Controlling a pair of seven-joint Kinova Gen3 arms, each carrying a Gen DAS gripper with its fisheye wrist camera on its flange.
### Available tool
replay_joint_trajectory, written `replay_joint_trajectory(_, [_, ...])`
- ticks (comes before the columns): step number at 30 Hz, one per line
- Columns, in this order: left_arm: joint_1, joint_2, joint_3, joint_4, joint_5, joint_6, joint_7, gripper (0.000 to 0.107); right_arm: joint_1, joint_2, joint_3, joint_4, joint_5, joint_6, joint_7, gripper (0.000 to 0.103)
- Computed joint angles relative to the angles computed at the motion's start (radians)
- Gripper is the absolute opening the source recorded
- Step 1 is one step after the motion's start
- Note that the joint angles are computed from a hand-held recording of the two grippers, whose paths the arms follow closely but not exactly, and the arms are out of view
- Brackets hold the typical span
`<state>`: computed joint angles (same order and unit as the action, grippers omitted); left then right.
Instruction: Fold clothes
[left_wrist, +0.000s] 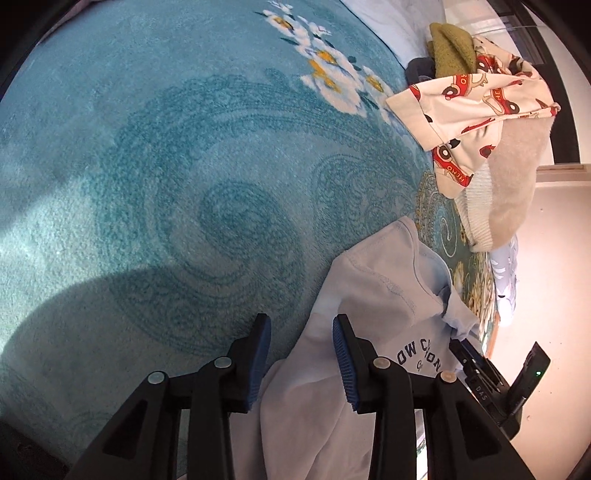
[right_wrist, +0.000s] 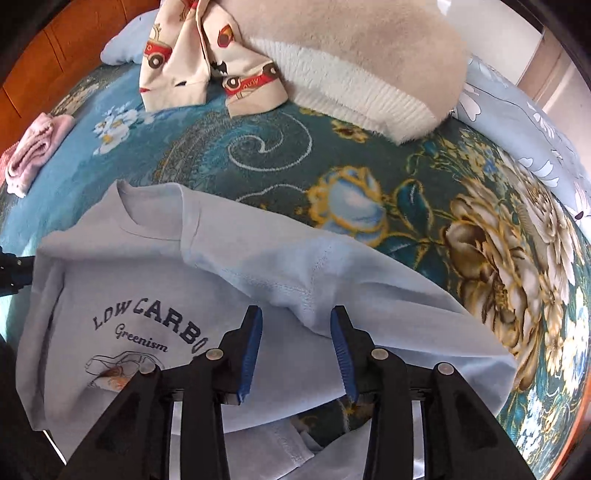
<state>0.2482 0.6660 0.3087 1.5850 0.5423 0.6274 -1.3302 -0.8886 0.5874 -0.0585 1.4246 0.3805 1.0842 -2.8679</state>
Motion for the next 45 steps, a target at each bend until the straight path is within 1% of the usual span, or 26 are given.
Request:
replay_joint_trajectory(2, [-0.007,0.006,0.008,0.002,0.006,0.001,-0.009,0.041,0.008,0.001,-0.001,0.004,-0.012,-0.009,-0.007,0.038])
replay_joint_trajectory(3, [-0.007,0.008,0.010,0.000,0.007,0.003,-0.012,0.041,0.012,-0.002,0.000,0.009,-0.017,-0.019,-0.014,0.025])
replay_joint_trajectory(5, [-0.002,0.011,0.010,-0.007,0.003,0.011,-0.016,0.041,0.011,-0.012,0.008,0.012,-0.015,-0.019,-0.033,0.007])
replay_joint_trajectory(9, [-0.005,0.014,0.014,-0.005,0.016,0.010,-0.019,0.041,-0.005,-0.080,0.048,0.049,0.057,-0.033,-0.131,0.005])
replay_joint_trajectory(12, [-0.018,0.015,0.025,0.009,0.037,-0.006,-0.030,0.041,0.021,-0.140,0.062,0.085,0.109,-0.055,-0.225,0.005])
replay_joint_trajectory(15, [-0.052,0.023,0.060,0.029,0.086,-0.033,-0.069,0.046,0.062,-0.145,0.053,0.074,0.136,-0.042,-0.250,0.005])
replay_joint_trajectory(17, [-0.090,0.036,0.100,0.049,0.137,-0.052,-0.116,0.047,0.087,-0.136,0.046,0.064,0.139,-0.036,-0.255,0.005])
replay_joint_trajectory(20, [-0.095,0.055,0.114,0.041,0.164,-0.044,-0.155,0.048,0.119,-0.134,0.034,0.085,0.117,-0.084,-0.276,0.005])
replay_joint_trajectory(23, [-0.053,0.056,0.078,0.003,0.126,-0.007,-0.149,0.051,0.105,-0.130,0.033,0.089,0.126,-0.092,-0.301,0.005])
replay_joint_trajectory(25, [-0.035,0.054,0.066,-0.014,0.106,0.012,-0.152,0.051,0.100,-0.134,0.032,0.095,0.127,-0.091,-0.315,0.005])
replay_joint_trajectory(26, [-0.035,0.057,0.071,-0.019,0.106,0.019,-0.162,0.052,0.099,-0.139,0.032,0.104,0.126,-0.096,-0.328,0.005])
replay_joint_trajectory(28, [-0.037,0.065,0.084,-0.029,0.111,0.035,-0.191,0.051,0.097,-0.158,0.032,0.142,0.126,-0.131,-0.370,0.005])
replay_joint_trajectory(30, [-0.007,0.067,0.068,-0.055,0.084,0.065,-0.192,0.051,0.096,-0.176,0.030,0.180,0.130,-0.168,-0.411,0.005])
replay_joint_trajectory(33, [0.042,0.057,0.043,-0.086,0.034,0.096,-0.196,0.050,0.099,-0.179,0.017,0.198,0.121,-0.172,-0.427,0.005])
replay_joint_trajectory(35, [0.054,0.051,0.045,-0.091,0.026,0.096,-0.210,0.050,0.098,-0.182,0.013,0.212,0.117,-0.179,-0.438,0.005])
replay_joint_trajectory(36, [0.048,0.045,0.054,-0.080,0.035,0.082,-0.229,0.050,0.097,-0.184,0.011,0.219,0.116,-0.184,-0.445,0.005])
replay_joint_trajectory(39, [-0.001,0.043,0.096,-0.043,0.104,0.040,-0.290,0.050,0.096,-0.191,0.009,0.237,0.114,-0.200,-0.467,0.005])
replay_joint_trajectory(40, [-0.011,0.038,0.103,-0.030,0.124,0.023,-0.305,0.048,0.095,-0.192,0.008,0.239,0.115,-0.200,-0.472,0.005])
replay_joint_trajectory(41, [-0.019,0.029,0.109,-0.015,0.142,0.004,-0.319,0.043,0.095,-0.193,0.007,0.239,0.116,-0.199,-0.474,0.005])
replay_joint_trajectory(44, [-0.044,0.008,0.133,0.025,0.187,-0.046,-0.359,0.032,0.090,-0.189,0.006,0.229,0.118,-0.177,-0.479,0.005])
replay_joint_trajectory(45, [-0.030,-0.003,0.122,0.025,0.181,-0.057,-0.356,0.020,0.088,-0.187,0.006,0.225,0.119,-0.168,-0.481,0.005])
